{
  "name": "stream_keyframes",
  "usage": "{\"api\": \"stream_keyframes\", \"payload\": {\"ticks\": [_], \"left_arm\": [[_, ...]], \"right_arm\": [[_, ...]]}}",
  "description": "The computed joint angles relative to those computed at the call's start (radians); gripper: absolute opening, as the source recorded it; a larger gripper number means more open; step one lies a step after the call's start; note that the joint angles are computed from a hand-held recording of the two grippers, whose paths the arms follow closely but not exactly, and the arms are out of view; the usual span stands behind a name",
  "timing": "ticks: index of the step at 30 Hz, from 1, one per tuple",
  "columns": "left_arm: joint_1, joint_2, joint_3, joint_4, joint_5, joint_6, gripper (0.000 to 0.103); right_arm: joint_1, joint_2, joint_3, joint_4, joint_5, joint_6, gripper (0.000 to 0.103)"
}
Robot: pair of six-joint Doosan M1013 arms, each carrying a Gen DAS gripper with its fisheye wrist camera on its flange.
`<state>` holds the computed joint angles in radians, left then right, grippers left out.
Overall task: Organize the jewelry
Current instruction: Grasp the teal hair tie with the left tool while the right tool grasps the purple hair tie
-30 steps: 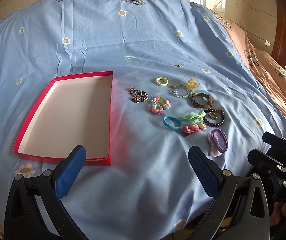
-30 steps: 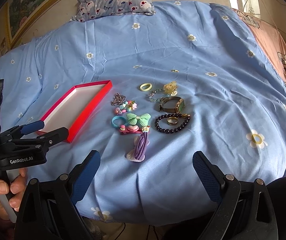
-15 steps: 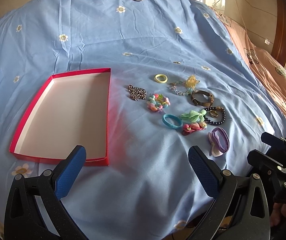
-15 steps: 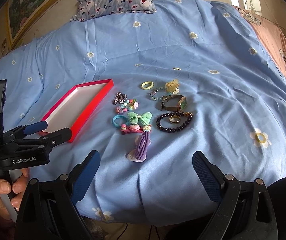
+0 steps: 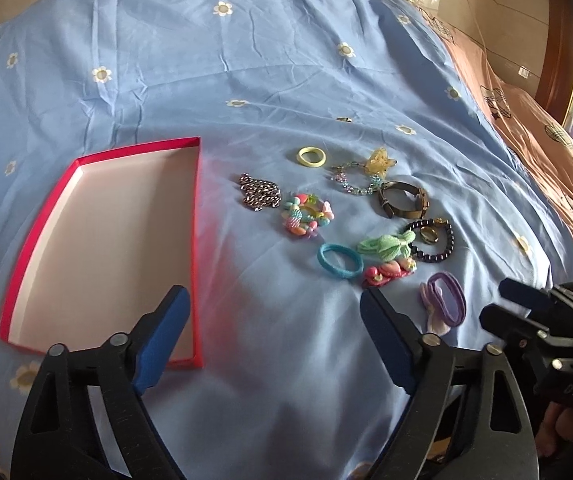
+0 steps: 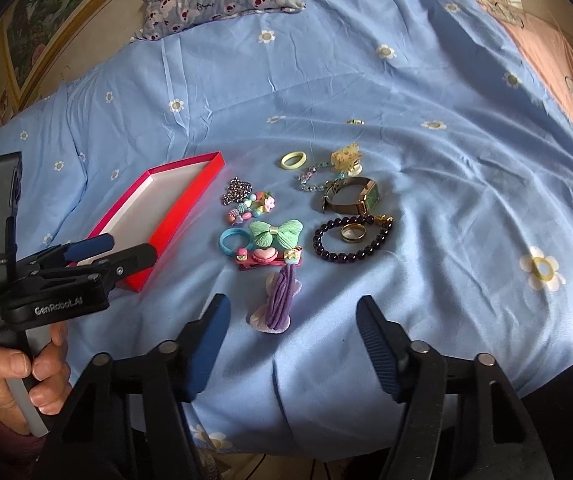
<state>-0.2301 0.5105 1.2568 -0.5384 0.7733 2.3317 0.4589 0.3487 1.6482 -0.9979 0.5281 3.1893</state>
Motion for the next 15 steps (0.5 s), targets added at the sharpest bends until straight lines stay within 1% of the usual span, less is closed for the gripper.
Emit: {"api": "stream_keyframes", "payload": {"ticks": [2,3,4,6,8,12,14,15], "left_arm": [[-0.006,0.015,-0.020,0.013,0.013,-0.009,0.083],[-0.009,0.023,-0.032,0.019,0.022,-0.014,0.081],[-0.012,0.035,-0.050,0.027,0.041,-0.022,0.077],[-0.016,0.052,-0.074,0.035,0.071,-0.033,0.073],[-0.022,0.073,-0.104,0.048,0.106,-0.046,0.069],[-0.033,0.107,-0.154,0.072,0.158,-0.067,0.063],[-0.037,0.123,-0.176,0.080,0.187,-0.072,0.058],[-0.039,0.128,-0.181,0.080,0.197,-0.072,0.054]], "right_arm": [[-0.006,0.003,-0.003,0.025,-0.011,-0.017,0.057],[-0.011,0.007,-0.006,0.047,-0.022,-0.034,0.055],[-0.013,0.009,-0.009,0.061,-0.028,-0.046,0.053],[-0.017,0.014,-0.014,0.087,-0.034,-0.072,0.050],[-0.020,0.019,-0.019,0.111,-0.039,-0.095,0.045],[-0.028,0.025,-0.027,0.158,-0.051,-0.135,0.040],[-0.033,0.032,-0.033,0.200,-0.056,-0.176,0.036],[-0.035,0.034,-0.035,0.217,-0.058,-0.191,0.035]]}}
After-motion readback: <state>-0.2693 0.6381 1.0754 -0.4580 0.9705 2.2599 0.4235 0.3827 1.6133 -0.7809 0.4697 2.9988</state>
